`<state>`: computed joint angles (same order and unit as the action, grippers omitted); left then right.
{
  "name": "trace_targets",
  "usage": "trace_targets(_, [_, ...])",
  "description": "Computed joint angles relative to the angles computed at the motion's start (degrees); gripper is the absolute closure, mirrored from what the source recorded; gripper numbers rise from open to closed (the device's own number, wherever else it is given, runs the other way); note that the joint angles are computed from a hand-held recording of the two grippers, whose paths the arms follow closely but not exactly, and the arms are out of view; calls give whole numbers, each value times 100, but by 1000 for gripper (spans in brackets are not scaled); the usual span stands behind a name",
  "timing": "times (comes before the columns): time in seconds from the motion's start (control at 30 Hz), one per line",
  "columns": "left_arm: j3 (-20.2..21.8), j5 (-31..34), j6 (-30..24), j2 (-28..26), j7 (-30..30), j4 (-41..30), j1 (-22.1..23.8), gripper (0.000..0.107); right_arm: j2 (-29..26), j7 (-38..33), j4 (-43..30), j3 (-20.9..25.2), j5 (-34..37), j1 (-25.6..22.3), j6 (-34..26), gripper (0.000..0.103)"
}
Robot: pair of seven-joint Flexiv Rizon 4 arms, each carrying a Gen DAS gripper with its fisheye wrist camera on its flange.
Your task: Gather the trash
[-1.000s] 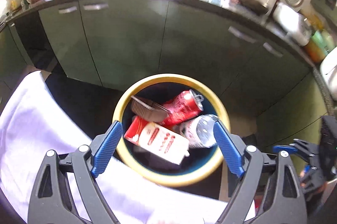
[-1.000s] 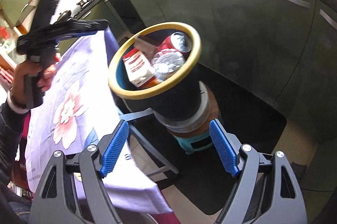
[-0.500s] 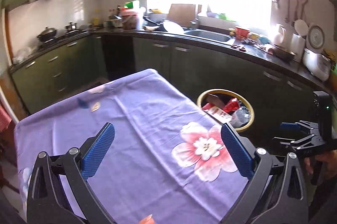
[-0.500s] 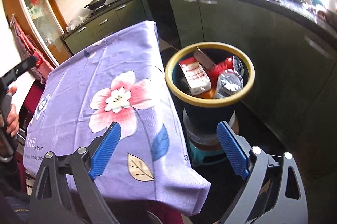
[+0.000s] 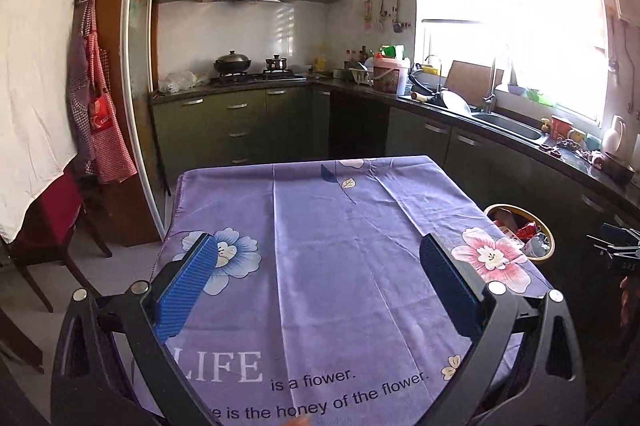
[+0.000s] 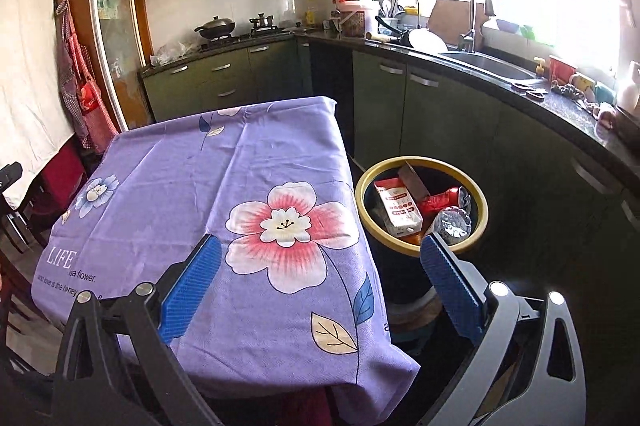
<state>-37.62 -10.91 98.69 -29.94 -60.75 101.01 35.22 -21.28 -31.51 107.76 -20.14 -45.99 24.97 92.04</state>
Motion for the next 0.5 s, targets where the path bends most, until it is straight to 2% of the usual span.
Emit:
trace_targets(0.17, [-456,67,62,49,-135,284,465,11,113,579,207,-784,-657,535,119,5])
trace_targets(0.5, [-634,309,103,84,-282,453,705,11,126,1026,187,-570,-1223,230,192,5])
